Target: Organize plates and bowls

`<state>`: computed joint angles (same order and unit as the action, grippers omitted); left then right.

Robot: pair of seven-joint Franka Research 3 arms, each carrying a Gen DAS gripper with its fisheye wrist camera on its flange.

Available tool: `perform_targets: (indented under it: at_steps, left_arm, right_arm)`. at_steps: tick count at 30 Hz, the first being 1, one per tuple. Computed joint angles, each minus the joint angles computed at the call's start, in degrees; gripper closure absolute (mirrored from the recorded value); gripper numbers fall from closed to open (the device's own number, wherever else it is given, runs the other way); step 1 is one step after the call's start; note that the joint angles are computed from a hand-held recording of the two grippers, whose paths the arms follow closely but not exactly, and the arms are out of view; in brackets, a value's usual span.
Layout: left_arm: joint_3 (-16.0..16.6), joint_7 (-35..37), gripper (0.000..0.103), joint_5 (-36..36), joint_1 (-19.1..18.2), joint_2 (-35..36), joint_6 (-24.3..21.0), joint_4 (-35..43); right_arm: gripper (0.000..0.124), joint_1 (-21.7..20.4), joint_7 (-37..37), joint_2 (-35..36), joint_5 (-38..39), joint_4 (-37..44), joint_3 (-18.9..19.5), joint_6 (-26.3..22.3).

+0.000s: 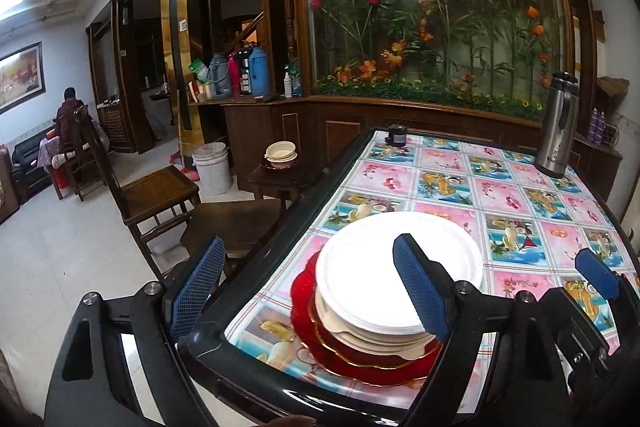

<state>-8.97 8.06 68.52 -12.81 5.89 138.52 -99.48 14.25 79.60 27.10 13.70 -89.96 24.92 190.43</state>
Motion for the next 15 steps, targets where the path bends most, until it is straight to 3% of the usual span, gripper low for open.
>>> perform_targets:
  at_steps: [15]
  left_arm:
    - [0.39,1.75,0.016,-4.70,1.91,-0.04,0.84,-1.82]
  right_arm:
    - [0.021,2.48,-2.11,1.38,2.70,2.00,-1.35,-2.40]
